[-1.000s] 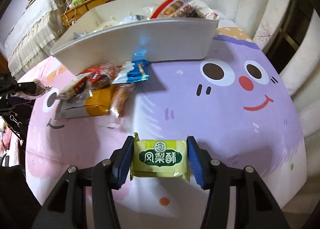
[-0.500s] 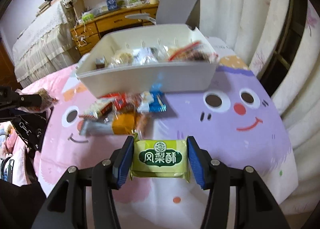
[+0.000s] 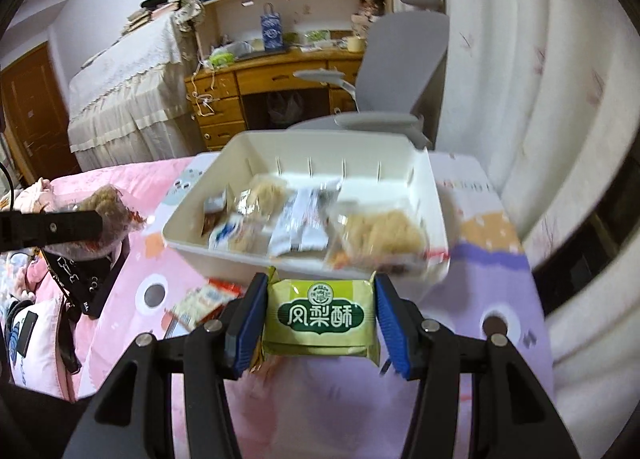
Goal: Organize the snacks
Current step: 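Carry both packets over the white tray and open both tools, then move both tools back toward the remaining snacks beside the tray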
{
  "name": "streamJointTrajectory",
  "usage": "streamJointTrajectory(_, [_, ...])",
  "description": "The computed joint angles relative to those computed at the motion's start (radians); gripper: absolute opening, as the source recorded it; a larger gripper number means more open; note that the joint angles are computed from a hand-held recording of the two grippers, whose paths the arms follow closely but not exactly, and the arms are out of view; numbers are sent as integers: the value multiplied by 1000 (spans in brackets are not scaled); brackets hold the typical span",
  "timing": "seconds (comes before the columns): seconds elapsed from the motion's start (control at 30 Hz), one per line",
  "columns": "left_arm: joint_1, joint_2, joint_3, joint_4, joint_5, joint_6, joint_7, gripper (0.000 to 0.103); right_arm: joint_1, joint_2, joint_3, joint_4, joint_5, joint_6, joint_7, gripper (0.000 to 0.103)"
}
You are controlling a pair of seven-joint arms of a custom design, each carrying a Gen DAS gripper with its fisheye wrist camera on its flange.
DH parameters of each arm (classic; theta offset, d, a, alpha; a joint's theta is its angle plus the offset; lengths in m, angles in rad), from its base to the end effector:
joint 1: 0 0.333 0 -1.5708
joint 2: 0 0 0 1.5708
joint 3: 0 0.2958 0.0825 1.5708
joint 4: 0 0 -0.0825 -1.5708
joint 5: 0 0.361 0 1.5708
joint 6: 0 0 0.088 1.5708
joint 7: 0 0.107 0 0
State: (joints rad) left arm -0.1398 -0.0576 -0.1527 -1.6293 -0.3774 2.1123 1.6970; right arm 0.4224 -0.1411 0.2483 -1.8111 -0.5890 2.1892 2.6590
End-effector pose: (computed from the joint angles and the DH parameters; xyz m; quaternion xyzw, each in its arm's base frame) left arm 0.5278 -0.1797 0.6715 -0.5574 0.7677 -0.3142 0.0346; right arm 0.4289 0.3265 0.6388 -0.5905 0.7142 -0.2638 0.2675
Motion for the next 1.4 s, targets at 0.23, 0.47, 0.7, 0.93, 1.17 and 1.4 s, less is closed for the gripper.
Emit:
streamJointTrajectory(0.23, [-29, 79, -39, 98, 66, 32, -90, 36, -44, 16, -52, 40, 38, 77, -134, 52])
streamJointTrajectory(0.47, [-52, 182, -72, 225, 135, 44, -149, 36, -82, 67, -91, 97, 67, 136, -238, 52])
streamJointTrajectory(0.7, [-105, 323, -89, 426, 307, -15, -242, 36, -99, 137, -132, 192, 106, 131, -298, 53])
streamJointTrajectory(0.93, [-136, 396, -93, 540, 372, -108, -294, 57, -95, 188, -165, 239, 216, 121, -369, 60])
streamJointTrajectory(1.17, [-127, 372, -91, 503, 374, -107, -306, 67, -91, 170, -172, 204, 260, 143, -380, 62])
streamJointTrajectory(1.4, [-91, 292, -83, 380, 346, -92, -320, 72, -106, 120, -163, 133, 345, 153, -362, 63])
